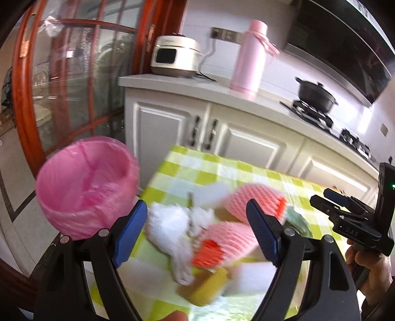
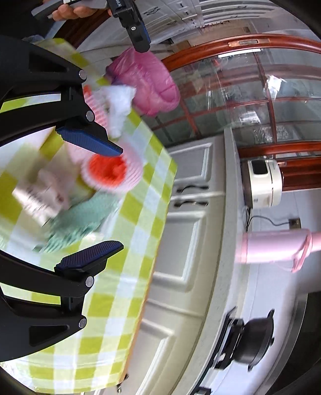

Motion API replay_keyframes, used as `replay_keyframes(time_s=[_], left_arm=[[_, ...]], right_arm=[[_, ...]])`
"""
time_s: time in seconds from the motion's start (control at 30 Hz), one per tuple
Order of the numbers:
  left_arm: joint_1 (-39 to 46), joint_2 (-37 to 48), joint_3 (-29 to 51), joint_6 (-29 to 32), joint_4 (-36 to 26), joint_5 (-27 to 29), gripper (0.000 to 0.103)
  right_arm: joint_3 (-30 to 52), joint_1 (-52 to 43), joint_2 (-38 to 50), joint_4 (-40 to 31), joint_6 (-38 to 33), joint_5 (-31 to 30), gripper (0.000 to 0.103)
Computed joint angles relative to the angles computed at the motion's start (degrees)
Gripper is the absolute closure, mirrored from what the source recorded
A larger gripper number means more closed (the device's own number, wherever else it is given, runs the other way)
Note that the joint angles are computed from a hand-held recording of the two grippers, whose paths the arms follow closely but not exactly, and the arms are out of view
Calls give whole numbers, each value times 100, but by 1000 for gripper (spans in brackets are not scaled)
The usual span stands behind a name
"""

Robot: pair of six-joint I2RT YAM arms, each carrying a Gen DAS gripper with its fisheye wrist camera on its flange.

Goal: Collect trash
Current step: 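Move both open tools back over the table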

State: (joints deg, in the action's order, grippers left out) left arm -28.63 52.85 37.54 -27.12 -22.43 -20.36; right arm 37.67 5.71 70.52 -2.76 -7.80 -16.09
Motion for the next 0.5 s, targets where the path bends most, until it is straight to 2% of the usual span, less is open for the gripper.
replay_keyframes(time_s=[0.27,0.5], left_arm=[[-1469,866,49,-697,215,-691,23],[-2283,1575,27,-1262,396,-890,23]], right_arm=[[-783,-979,-428,98,-463,-696,33],[-1342,-1903,-846,-105,-942,-1301,31]])
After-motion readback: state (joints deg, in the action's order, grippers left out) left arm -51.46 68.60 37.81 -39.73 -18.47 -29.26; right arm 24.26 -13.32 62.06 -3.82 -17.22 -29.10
